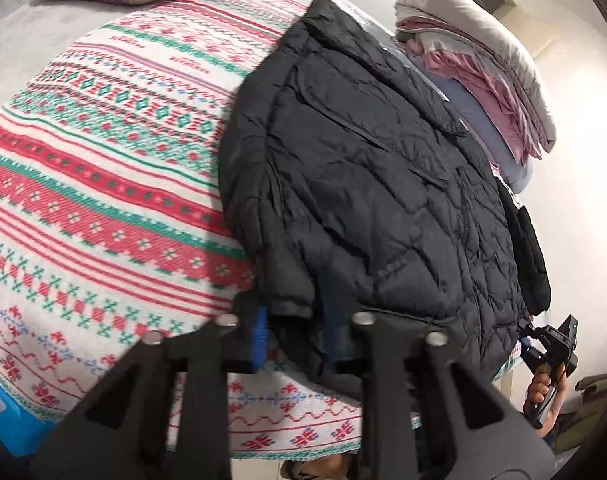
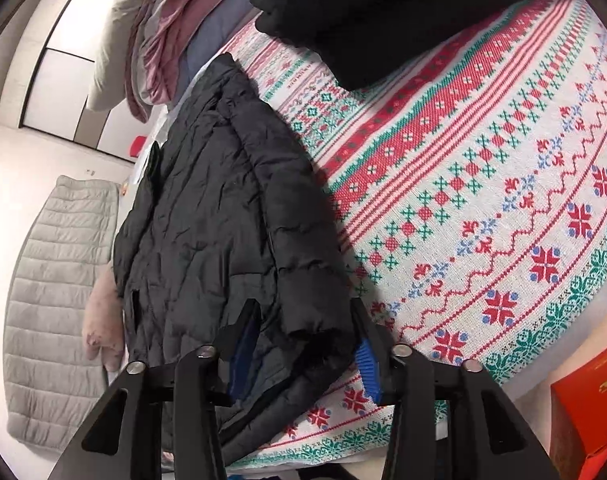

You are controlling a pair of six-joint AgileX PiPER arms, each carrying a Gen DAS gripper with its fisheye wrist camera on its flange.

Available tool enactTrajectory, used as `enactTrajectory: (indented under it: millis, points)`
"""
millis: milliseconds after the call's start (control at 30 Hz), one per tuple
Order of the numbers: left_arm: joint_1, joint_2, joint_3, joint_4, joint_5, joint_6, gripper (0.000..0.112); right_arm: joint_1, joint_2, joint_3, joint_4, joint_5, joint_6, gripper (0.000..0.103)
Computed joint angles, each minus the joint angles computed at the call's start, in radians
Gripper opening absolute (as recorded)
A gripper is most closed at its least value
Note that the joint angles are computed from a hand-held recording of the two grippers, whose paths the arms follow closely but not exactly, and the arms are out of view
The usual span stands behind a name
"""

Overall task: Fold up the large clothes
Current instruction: 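Lift the hem with both grippers and fold it toward the hood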

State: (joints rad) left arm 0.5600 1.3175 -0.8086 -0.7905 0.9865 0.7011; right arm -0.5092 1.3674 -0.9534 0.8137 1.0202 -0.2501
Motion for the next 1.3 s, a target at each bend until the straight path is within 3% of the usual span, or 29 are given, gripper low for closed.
enactTrajectory:
  millis: [67, 167, 367, 533, 600, 700, 833, 1067, 1200, 1300]
  points:
    - [0.003, -0.013, 0.004, -0.011, 0.000, 0.020, 0.014, 0.004, -0.004, 0.001, 0.012, -0.013, -0.006, 0.012]
    - [0.008, -0.035, 0.008, -0.027, 0.013, 0.046, 0.012, -0.004, -0.026, 0.007, 0.019, -0.019, -0.025, 0.008]
    - [0.089, -0.116, 0.021, -0.049, 0.108, 0.122, 0.009, -0.076, -0.145, 0.066, 0.113, -0.026, -0.126, 0.005]
    - [0.098, -0.277, 0.076, 0.032, 0.109, 0.114, 0.009, -0.139, -0.243, 0.113, 0.176, 0.017, -0.216, 0.005]
    - [0.079, -0.322, 0.091, 0.074, 0.097, 0.063, 0.009, -0.150, -0.280, 0.128, 0.189, 0.034, -0.245, 0.005]
    - [0.069, -0.377, 0.114, 0.129, 0.060, 0.010, 0.009, -0.045, -0.302, 0.101, 0.103, -0.018, -0.187, 0.005]
    - [-0.080, -0.443, 0.113, 0.255, -0.047, -0.166, 0.009, 0.083, -0.315, 0.085, 0.025, -0.063, -0.130, 0.005]
    - [-0.287, -0.500, 0.132, 0.478, -0.162, -0.415, 0.009, -0.006, -0.310, 0.119, 0.138, -0.032, -0.198, 0.005]
    - [-0.257, -0.512, 0.131, 0.429, -0.147, -0.380, 0.008, -0.046, -0.313, 0.125, 0.167, -0.009, -0.220, 0.005]
    - [-0.063, -0.530, 0.125, 0.235, -0.023, -0.183, 0.008, -0.087, -0.327, 0.137, 0.200, 0.018, -0.254, 0.004]
